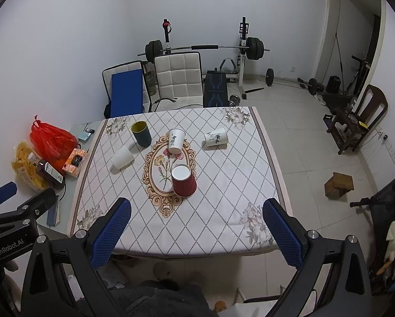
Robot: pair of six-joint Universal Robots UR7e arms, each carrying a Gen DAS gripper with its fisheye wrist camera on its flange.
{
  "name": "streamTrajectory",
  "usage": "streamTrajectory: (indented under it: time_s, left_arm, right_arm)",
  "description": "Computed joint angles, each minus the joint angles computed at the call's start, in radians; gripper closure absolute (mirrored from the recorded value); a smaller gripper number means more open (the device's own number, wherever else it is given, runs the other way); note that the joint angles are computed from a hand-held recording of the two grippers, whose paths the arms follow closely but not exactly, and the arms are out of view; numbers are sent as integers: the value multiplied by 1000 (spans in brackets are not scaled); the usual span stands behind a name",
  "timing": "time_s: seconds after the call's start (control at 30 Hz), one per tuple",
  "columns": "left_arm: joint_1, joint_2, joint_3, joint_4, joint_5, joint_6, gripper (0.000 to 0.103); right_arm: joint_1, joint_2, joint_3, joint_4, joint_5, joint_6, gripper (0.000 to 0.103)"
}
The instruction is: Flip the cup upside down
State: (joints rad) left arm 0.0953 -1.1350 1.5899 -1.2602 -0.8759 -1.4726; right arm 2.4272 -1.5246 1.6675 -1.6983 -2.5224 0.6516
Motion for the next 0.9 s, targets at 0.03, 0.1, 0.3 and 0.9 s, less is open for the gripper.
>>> streamTrajectory:
  time_s: [0.03,0.1,0.3,0.9]
  left_arm:
    - [-2,-2,2,-1,-2,3,1]
    - [-3,-2,3,-1,-1,2,1]
    - [-5,-5,7,-5,-2,4,1]
    - [-16,-10,15,-4,-10,-4,1]
  right_arm:
    - [-2,2,-4,-1,0,-4,1]
    - [0,-3,1,-1,0,-1,1]
    - [2,-5,5,0,-4,1,1]
    - [5,-2,1,6,-1,8,1]
